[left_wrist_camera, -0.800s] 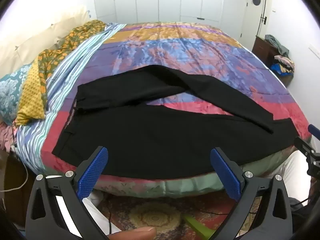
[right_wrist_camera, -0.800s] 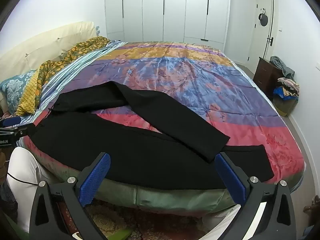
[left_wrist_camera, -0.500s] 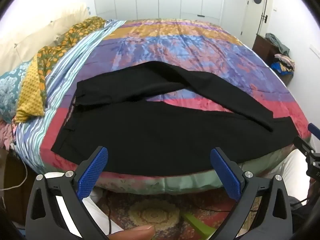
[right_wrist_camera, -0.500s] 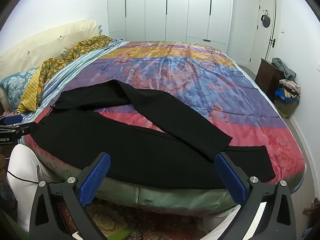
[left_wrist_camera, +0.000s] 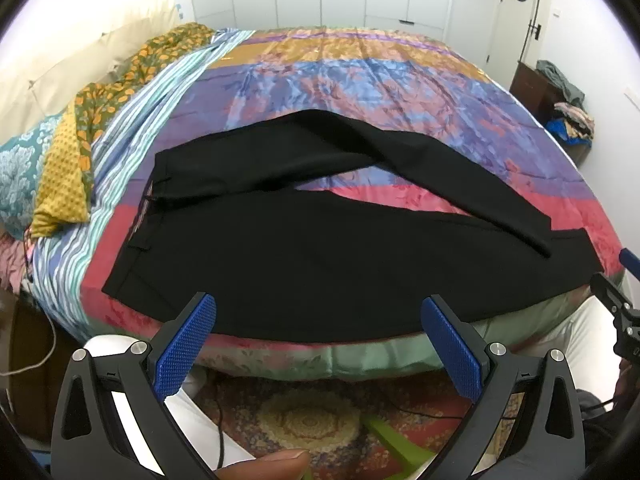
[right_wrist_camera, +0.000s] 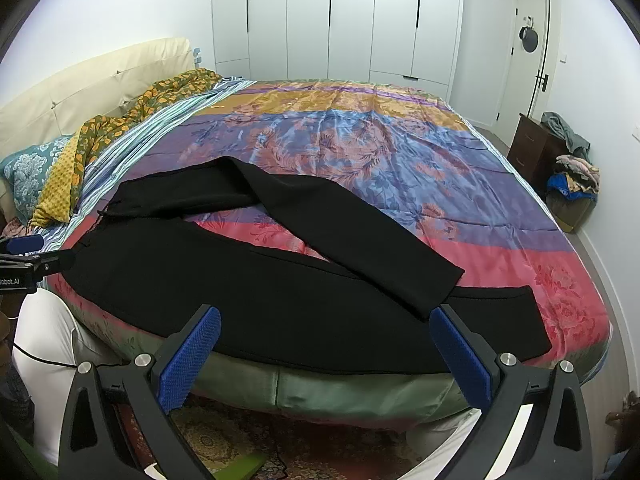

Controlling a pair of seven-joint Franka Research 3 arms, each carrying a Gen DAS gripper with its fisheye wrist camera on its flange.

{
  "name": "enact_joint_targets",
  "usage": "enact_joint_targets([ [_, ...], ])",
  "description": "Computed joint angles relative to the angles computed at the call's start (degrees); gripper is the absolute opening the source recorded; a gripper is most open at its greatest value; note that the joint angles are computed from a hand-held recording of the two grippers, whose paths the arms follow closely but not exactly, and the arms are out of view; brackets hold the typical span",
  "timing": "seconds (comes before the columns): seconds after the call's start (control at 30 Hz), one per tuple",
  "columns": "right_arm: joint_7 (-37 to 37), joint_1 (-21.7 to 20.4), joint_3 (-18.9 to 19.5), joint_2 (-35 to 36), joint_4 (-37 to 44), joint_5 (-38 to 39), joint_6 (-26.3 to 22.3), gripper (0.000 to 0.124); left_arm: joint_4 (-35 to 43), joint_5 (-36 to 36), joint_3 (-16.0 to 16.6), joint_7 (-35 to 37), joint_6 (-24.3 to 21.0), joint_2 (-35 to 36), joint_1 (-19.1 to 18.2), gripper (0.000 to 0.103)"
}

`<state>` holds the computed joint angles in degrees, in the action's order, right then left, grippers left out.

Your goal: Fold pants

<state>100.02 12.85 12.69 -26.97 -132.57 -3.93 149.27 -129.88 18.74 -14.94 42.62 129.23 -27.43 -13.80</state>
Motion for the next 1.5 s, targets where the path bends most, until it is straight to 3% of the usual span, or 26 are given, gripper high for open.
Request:
enact_joint_targets([
  [0.83, 0.5, 0.3, -0.1, -0.2, -0.7, 0.2, -0.1, 0.103, -1.5, -1.0, 0.3, 0.3, 1.5, -0.3, -0.7, 0.102],
  [0.97, -0.8, 1.1, -1.0, -1.1, -1.6, 1.2, 0.8, 0.103, -3.5, -4.1, 2.5, 5.3, 4.5, -2.1, -3.0, 0.102],
  [1.1, -8.0, 4.4, -4.1, -3.9, -3.9, 5.8, 2.3, 0.103, -6.9, -7.7, 4.3, 12.3, 8.9, -5.3, -5.4, 0.102],
  [1.27, -10.6, 1.7, -1.9, -7.2, -4.9, 4.6, 0.2, 0.103, -7.8, -7.5, 2.4, 14.2, 7.8, -8.2, -4.5, 0.102],
  [1.5, -0.6, -2.2, -0.8, -10.1, -4.1, 7.0, -7.4, 0.103, -7.9, -7.4, 1.9, 12.2, 5.7, -9.8, -4.0, 0.102],
])
